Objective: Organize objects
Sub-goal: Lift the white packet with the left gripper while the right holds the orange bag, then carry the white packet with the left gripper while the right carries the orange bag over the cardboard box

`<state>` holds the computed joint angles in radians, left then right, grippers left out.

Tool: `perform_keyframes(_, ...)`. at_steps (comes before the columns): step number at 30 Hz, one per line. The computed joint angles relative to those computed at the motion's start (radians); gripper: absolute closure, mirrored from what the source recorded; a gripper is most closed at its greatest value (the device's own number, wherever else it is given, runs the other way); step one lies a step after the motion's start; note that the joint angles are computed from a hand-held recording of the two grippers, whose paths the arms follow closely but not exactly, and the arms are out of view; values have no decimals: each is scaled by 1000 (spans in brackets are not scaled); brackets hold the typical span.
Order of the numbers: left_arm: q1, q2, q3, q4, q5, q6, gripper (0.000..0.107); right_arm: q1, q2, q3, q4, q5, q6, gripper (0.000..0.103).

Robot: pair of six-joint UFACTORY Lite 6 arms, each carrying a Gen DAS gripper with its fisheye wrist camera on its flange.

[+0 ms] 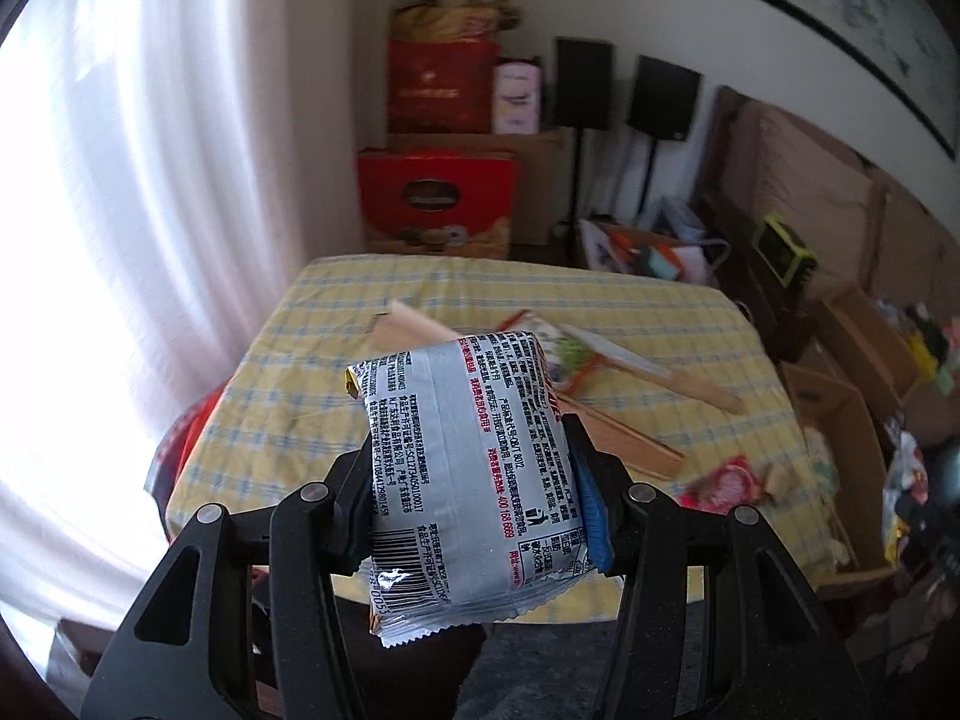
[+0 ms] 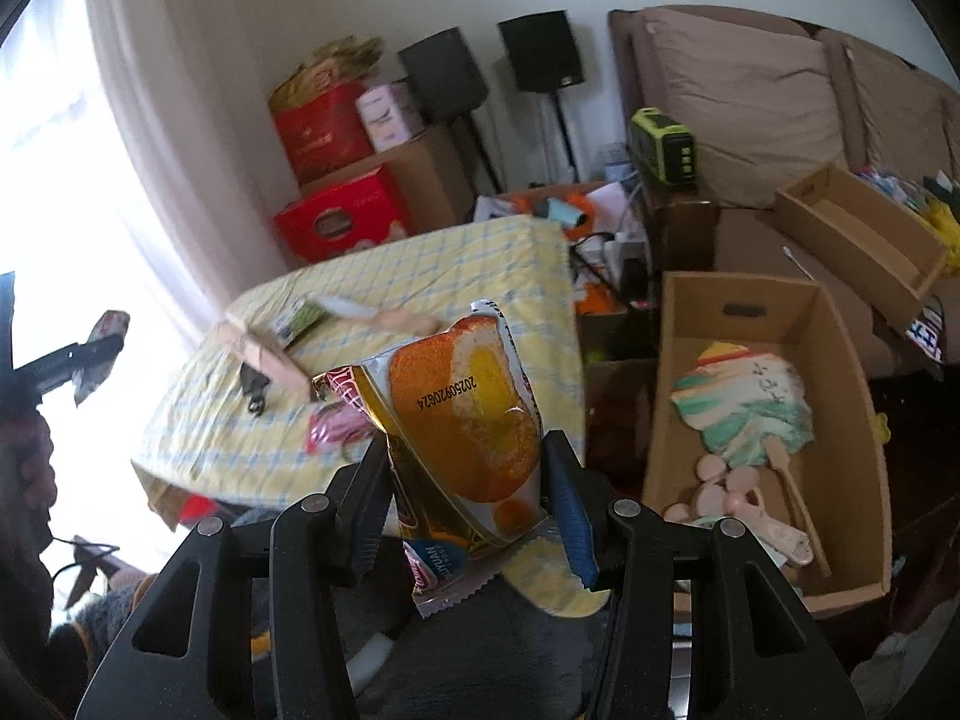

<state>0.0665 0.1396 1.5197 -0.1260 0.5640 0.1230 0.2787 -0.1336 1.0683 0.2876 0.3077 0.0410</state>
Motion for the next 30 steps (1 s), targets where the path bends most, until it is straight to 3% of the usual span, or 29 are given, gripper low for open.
perform_keyframes(3, -36, -10, 3, -19, 1, 15, 57, -36, -15, -24, -46, -1, 28, 54)
perform_keyframes(8, -88, 21, 38, 34, 13, -17, 57, -99, -50, -53, 40, 12, -60, 54)
perform_keyframes(18, -165, 12, 42, -64, 41, 67, 57, -110, -144, -162, 214, -1, -203, 53)
perform_keyframes(30, -339, 50, 83, 79, -17, -33, 57, -252, -235, -222, 201, 34, -245, 54)
